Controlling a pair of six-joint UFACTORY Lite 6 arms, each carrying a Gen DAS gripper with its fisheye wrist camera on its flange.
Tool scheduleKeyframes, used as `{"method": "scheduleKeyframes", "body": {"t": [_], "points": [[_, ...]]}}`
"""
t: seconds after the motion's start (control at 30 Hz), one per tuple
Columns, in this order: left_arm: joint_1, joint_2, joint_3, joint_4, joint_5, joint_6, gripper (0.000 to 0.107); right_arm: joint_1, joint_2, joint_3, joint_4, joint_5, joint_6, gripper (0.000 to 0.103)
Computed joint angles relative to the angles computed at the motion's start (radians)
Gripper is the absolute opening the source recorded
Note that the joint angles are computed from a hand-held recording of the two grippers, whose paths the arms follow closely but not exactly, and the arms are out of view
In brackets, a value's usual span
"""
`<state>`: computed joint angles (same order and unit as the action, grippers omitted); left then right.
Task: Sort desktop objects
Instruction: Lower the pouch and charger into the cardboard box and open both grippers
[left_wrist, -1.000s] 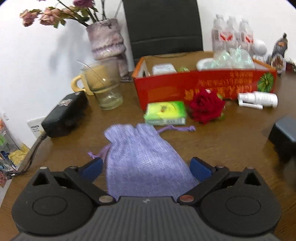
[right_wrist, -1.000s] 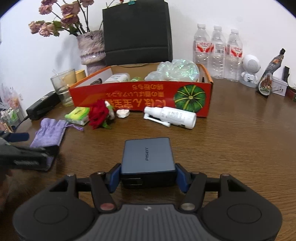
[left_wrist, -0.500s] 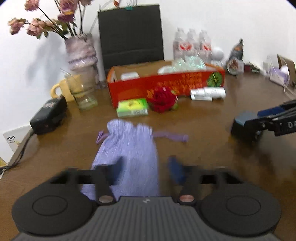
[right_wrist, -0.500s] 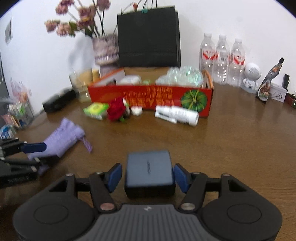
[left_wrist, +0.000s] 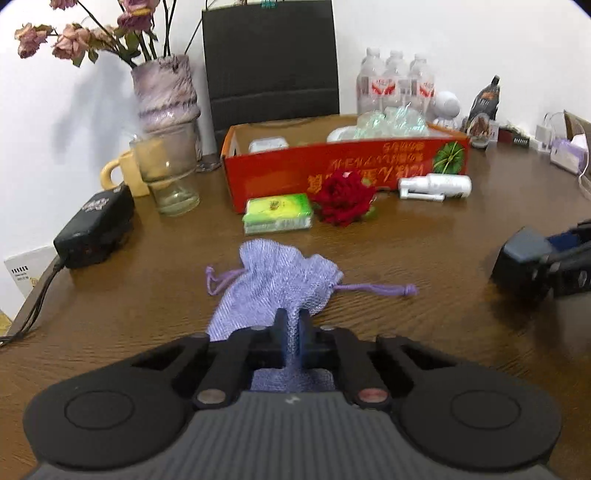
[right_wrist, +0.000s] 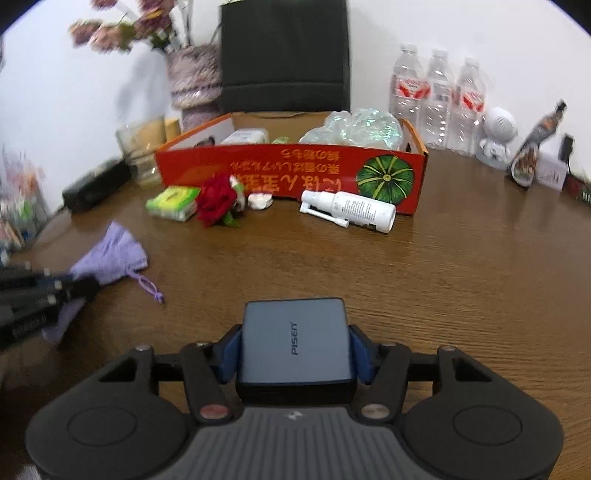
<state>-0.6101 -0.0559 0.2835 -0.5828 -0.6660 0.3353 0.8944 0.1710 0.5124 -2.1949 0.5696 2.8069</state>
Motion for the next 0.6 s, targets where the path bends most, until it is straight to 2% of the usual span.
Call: {"method": "scheduleKeyframes", "body": {"t": [0.07, 0.13, 0.23, 0.3, 0.4, 0.47, 0.57, 0.6], "points": [[-0.016, -0.095, -0.028, -0.009, 0.019, 0.007, 0.005, 0.022, -0.031, -0.005, 0.064, -0.023, -0.056, 0.057], [-0.030, -0.192, -0.038, -0.045, 0.046, 0.035, 0.005, 0.002, -0.098, -0.047, -0.016, -0.052, 0.035, 0.057], [-0.001, -0.344, -0.017, -0.066, 0.152, 0.076, 0.005, -0.023, -0.220, -0.095, -0.013, -0.075, 0.034, 0.057], [0.080, -0.404, 0.027, 0.101, 0.244, -0.036, 0.004, -0.048, -0.331, -0.114, 0.036, -0.107, -0.044, 0.057], [0.202, -0.384, 0.206, 0.415, 0.398, -0.323, 0.004, -0.122, -0.478, -0.102, 0.090, -0.193, -0.171, 0.057], [0.254, -0.290, 0.382, 0.624, 0.461, -0.533, 0.004, -0.178, -0.535, -0.025, 0.216, -0.232, -0.365, 0.057], [0.282, -0.073, 0.696, 0.912, 0.528, -0.847, 0.004, -0.280, -0.472, 0.181, 0.330, -0.286, -0.586, 0.057], [0.285, 0.010, 0.801, 1.010, 0.545, -0.951, 0.004, -0.320, -0.405, 0.284, 0.397, -0.319, -0.681, 0.057]]}}
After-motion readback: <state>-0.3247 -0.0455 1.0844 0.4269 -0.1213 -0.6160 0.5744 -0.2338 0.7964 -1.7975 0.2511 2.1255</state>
